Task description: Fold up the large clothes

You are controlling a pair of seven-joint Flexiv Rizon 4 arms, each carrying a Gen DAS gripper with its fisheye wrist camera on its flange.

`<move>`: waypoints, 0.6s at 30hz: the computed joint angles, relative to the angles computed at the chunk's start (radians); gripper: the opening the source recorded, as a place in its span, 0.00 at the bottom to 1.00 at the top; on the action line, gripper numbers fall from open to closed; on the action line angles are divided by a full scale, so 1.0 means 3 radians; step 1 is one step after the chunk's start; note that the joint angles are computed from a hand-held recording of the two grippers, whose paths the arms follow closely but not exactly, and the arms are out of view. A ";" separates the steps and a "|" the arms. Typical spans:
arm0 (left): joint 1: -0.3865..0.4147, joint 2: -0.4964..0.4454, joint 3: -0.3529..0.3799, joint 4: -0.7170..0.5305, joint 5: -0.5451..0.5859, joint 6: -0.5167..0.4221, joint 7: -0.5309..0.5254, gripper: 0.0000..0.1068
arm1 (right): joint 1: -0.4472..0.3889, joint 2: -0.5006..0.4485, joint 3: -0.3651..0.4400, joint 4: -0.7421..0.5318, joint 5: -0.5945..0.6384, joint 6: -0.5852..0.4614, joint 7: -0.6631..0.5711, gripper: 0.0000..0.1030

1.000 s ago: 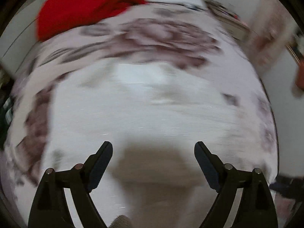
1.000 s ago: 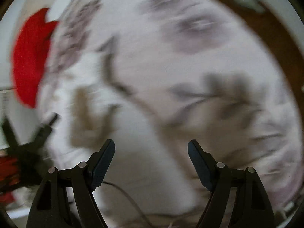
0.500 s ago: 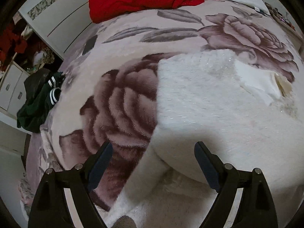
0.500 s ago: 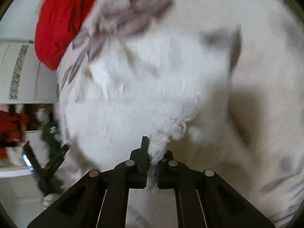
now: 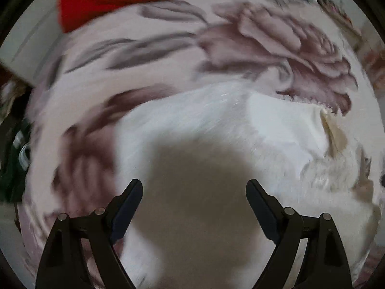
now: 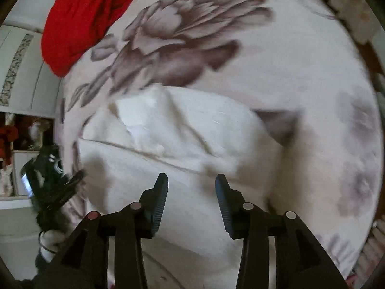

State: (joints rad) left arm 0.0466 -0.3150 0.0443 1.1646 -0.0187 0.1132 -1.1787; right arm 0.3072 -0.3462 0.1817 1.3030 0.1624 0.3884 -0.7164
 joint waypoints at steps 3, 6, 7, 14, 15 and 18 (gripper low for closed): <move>-0.0159 -0.0428 -0.0065 -0.0431 0.0280 -0.0260 0.0074 0.82 | 0.0021 -0.0531 0.0005 -0.0541 0.0035 -0.0255 -0.0212 0.42; -0.0244 -0.0601 -0.0045 -0.0549 0.0367 -0.0238 0.0115 0.82 | 0.0014 -0.0902 0.0070 -0.0918 0.0180 -0.0420 -0.0333 0.42; -0.0243 -0.0609 -0.0039 -0.0547 0.0335 -0.0213 0.0094 0.82 | 0.0044 -0.0972 0.0063 -0.0975 0.0166 -0.0416 -0.0348 0.33; -0.0205 -0.0545 -0.0030 -0.0387 0.0140 0.0107 -0.0041 0.82 | 0.0293 -0.1011 -0.0232 -0.0939 -0.0422 -0.0136 0.0051 0.09; -0.0200 -0.0545 -0.0031 -0.0387 0.0119 0.0136 -0.0062 0.82 | 0.0311 -0.0977 -0.0270 -0.0872 -0.0514 -0.0053 0.0141 0.09; -0.0166 -0.0474 -0.0038 -0.0348 0.0053 0.0235 -0.0043 0.82 | 0.0105 -0.1076 -0.0060 -0.1062 -0.0241 -0.0276 0.0031 0.09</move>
State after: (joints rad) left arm -0.0032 -0.4572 0.0329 1.0601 -0.0026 0.1836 -1.1916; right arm 0.3387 -0.6691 0.1638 0.9843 0.0900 0.3056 -0.7072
